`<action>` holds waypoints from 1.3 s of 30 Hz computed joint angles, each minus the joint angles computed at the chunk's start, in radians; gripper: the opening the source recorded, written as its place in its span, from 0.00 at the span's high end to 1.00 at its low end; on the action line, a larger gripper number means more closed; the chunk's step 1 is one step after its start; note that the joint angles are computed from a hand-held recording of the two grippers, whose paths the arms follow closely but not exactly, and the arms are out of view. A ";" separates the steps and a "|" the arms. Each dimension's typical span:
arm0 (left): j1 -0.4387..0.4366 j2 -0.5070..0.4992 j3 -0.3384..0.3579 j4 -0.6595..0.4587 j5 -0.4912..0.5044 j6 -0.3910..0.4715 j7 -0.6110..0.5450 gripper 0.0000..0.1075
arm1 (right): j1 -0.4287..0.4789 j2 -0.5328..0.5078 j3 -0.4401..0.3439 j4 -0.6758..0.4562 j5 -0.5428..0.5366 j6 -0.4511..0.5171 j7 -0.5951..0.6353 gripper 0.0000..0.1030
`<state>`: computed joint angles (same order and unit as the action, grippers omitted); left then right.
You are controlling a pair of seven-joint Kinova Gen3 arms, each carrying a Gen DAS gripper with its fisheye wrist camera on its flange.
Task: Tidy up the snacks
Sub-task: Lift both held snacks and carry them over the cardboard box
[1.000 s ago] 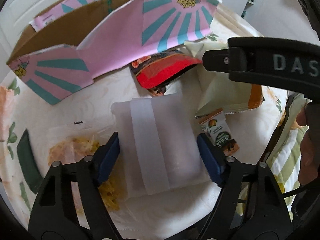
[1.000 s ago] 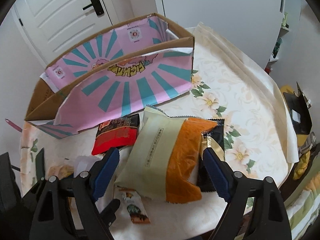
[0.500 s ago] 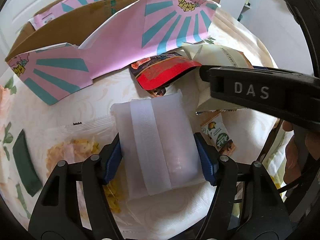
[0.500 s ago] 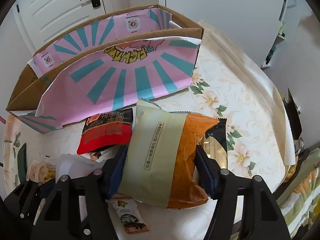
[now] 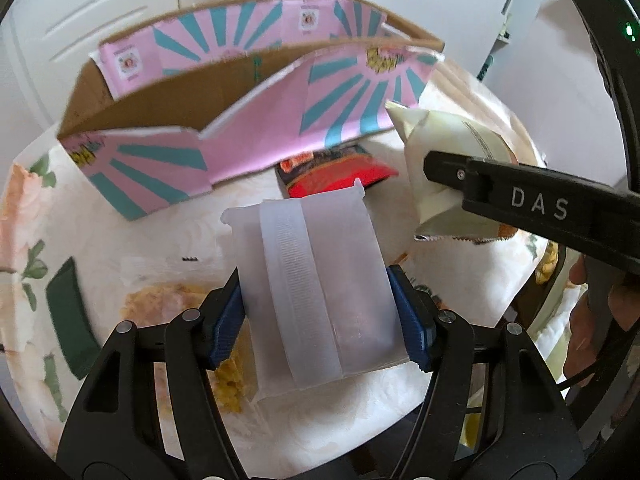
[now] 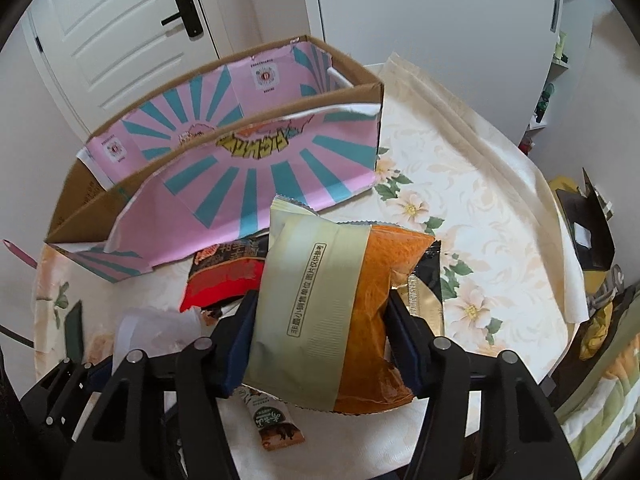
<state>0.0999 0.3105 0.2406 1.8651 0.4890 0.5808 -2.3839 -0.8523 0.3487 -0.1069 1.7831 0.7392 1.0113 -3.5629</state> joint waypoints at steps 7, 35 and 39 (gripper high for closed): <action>-0.011 -0.086 -0.021 0.005 0.041 0.041 0.023 0.41 | -0.013 -0.055 -0.019 0.008 0.035 0.043 0.005 0.46; 0.070 -0.056 -0.096 -0.305 -0.156 0.094 0.587 0.41 | 0.201 -0.249 -0.094 -0.013 0.102 -0.154 0.474 0.46; 0.063 0.034 -0.086 -0.395 -0.186 0.139 0.596 0.41 | 0.222 -0.219 -0.075 -0.035 0.065 -0.200 0.513 0.46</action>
